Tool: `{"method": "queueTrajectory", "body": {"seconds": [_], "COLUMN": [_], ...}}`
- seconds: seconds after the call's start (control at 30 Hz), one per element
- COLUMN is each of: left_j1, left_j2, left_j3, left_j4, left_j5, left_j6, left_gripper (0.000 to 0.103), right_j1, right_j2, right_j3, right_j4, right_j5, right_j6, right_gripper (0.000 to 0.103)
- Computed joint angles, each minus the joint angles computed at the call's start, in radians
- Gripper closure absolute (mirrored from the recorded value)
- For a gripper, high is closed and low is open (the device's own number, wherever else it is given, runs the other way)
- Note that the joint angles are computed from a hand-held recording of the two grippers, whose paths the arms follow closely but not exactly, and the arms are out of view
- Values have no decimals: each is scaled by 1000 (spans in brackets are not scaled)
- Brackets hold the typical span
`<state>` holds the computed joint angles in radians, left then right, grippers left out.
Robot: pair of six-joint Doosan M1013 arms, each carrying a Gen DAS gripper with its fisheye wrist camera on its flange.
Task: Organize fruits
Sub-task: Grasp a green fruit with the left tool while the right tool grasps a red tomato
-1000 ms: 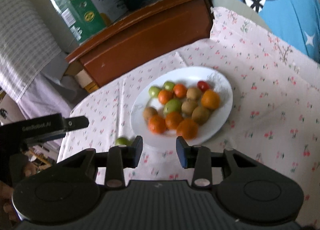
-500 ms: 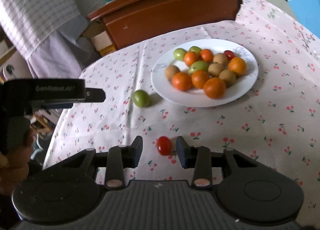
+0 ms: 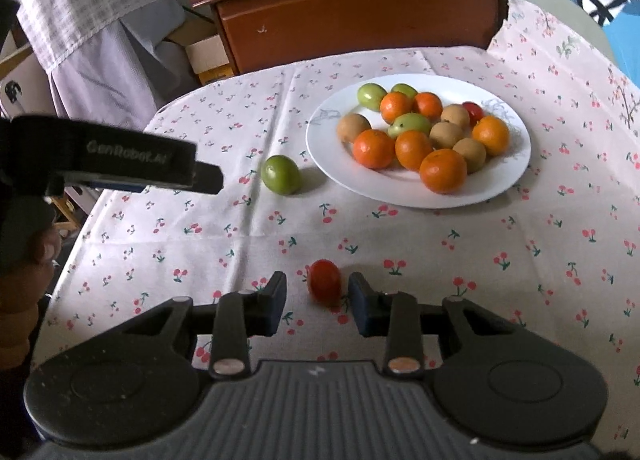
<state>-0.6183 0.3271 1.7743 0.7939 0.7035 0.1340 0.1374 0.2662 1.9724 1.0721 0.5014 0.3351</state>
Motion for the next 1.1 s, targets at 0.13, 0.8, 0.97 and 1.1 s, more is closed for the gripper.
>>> {"method": "queueTrajectory", "body": {"seconds": [0.13,0.8,0.97,1.1], "left_j1": [1,-8,-8,-11], "left_j2": [11,64,74,84], "left_j3": [-4,-12,-13,-20], "left_j4": [19,209,240,241], "left_j5": [-22,-115,-123,-115], "left_j6": [-5,-94,-113,-98], "left_gripper": [22,25,25,28], "right_j1": [8,-33,-38,-39], "right_j2": [-2,-4,-3,-3], "right_j3": [8,-9,-13,-13], "right_j4": [13,15,13,17], "right_j5": [-25,10,15,14], "right_j6": [-36,135,161,163], "right_gripper": [80,85,85,85]}}
